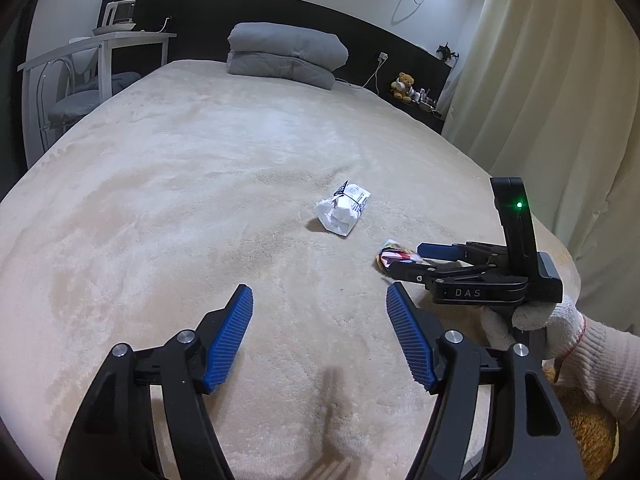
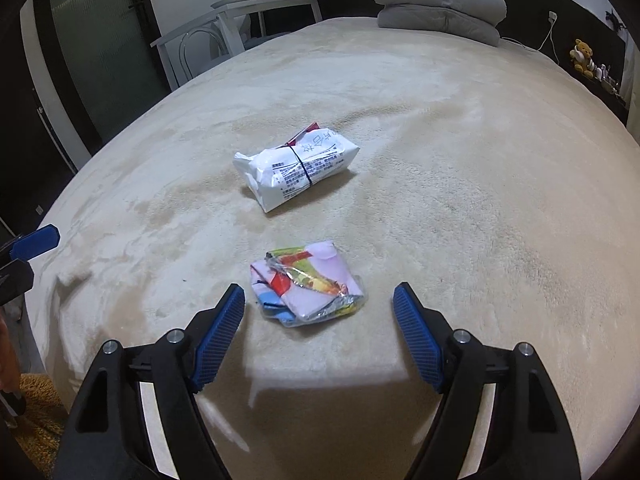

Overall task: Collect trash
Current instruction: 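Raise both tools back over the bed toward the remaining wrappers, then close the right tool on the colourful crumpled snack wrapper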

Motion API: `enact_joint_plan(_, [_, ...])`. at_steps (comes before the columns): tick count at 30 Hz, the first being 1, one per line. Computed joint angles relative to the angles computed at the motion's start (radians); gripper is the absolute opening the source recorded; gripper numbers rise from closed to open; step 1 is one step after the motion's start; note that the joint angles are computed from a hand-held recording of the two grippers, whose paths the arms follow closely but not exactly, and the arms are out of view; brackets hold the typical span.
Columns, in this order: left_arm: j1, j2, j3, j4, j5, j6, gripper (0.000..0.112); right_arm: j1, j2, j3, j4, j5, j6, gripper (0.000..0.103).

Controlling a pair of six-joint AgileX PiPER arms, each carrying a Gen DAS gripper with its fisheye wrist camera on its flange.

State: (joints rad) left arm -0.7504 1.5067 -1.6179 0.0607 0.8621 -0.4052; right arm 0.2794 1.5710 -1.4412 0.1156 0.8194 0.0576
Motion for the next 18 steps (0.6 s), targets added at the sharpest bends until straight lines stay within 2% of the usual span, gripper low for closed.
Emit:
enact_joint_plan(6, [0.037,0.005,0.007,-0.038,-0.022,0.018,0.069,0.013,0.06,-0.06,0.003,0.01,-0.017,0.075])
enact_joint_plan(7, [0.041,0.001,0.012,-0.043,-0.029,0.02,0.069,0.011,0.067,-0.068,0.012,0.015,-0.028,0.063])
enact_joint_plan(8, [0.041,-0.003,0.017,-0.036,-0.034,0.014,0.069,0.011,0.072,-0.077,0.007,0.026,-0.03,0.058])
enact_joint_plan(10, [0.048,-0.006,0.021,-0.046,-0.04,0.019,0.07,0.007,0.075,-0.082,0.025,0.03,-0.05,0.058])
enact_joint_plan(12, [0.048,-0.005,0.023,-0.034,-0.046,0.002,0.08,0.008,0.061,-0.071,0.026,0.028,-0.053,0.057])
enact_joint_plan(18, [0.061,0.028,-0.004,-0.045,-0.047,0.01,0.08,-0.005,-0.024,-0.021,0.068,0.019,-0.062,0.057])
